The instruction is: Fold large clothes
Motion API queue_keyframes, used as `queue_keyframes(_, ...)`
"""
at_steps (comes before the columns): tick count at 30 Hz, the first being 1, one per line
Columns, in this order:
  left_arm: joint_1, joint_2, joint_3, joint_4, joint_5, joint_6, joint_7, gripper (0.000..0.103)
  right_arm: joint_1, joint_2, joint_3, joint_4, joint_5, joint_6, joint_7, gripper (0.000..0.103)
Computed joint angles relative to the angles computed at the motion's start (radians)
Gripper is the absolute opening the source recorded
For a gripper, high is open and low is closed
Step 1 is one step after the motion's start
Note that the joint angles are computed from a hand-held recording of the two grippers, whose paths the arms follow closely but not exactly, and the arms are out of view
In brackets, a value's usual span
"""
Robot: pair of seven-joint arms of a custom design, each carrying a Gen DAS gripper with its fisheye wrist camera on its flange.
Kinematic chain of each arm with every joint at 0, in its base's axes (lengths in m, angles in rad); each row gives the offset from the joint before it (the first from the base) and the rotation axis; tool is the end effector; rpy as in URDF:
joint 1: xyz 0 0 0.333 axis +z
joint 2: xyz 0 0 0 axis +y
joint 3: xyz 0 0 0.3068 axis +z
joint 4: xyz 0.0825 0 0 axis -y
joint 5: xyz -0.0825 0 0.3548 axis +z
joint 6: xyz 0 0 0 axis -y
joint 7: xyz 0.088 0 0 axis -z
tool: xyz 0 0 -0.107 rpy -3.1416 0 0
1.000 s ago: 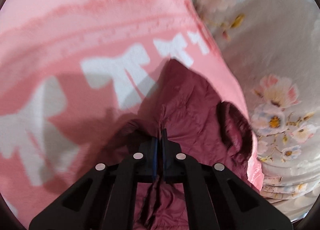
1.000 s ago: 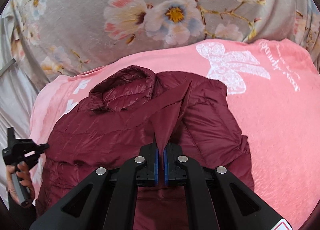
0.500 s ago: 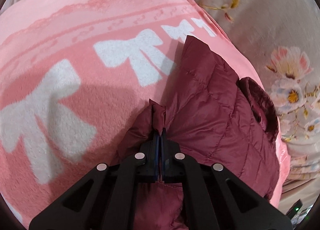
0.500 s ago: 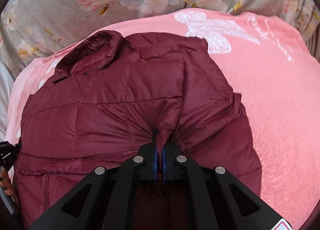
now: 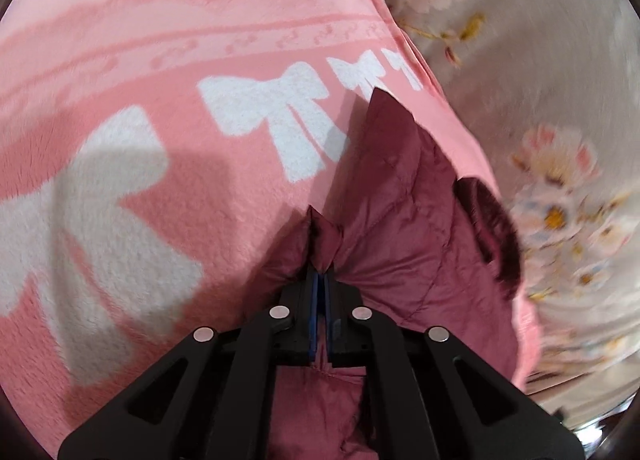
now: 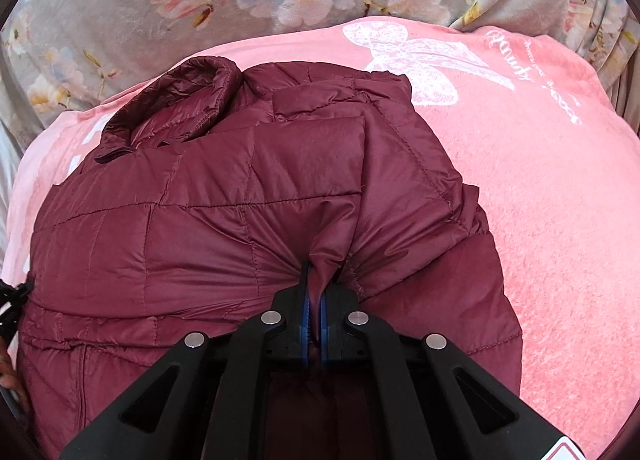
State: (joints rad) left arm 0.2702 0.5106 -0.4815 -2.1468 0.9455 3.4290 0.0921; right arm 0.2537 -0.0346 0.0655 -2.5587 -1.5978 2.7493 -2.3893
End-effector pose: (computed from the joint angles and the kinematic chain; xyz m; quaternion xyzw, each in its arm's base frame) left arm 0.5361 -0.1902 0.2976 0.7601 -0.5070 0.4032 0.0506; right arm 0.3865 0.1702 0.2922 -0.4638 0.8113 -0.2591 0.2441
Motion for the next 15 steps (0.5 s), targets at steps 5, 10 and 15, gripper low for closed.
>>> queue_keyframes(5,-0.114,-0.052,0.109,-0.023,-0.021,0.003,0.025,0.003,-0.001,-0.016,0.000,-0.014,-0.031,0.000,0.069,0.000)
queue_keyframes(10,-0.050,-0.036,0.028,-0.013,-0.018,-0.058,0.057,0.003,-0.008,-0.009,-0.006,-0.005,0.044,0.019,-0.026,0.000)
queue_keyframes(15,0.075,-0.170,-0.124,-0.086,-0.024,-0.205,0.140,0.003,-0.004,-0.131,0.017,-0.085,0.135,-0.009,-0.064,0.019)
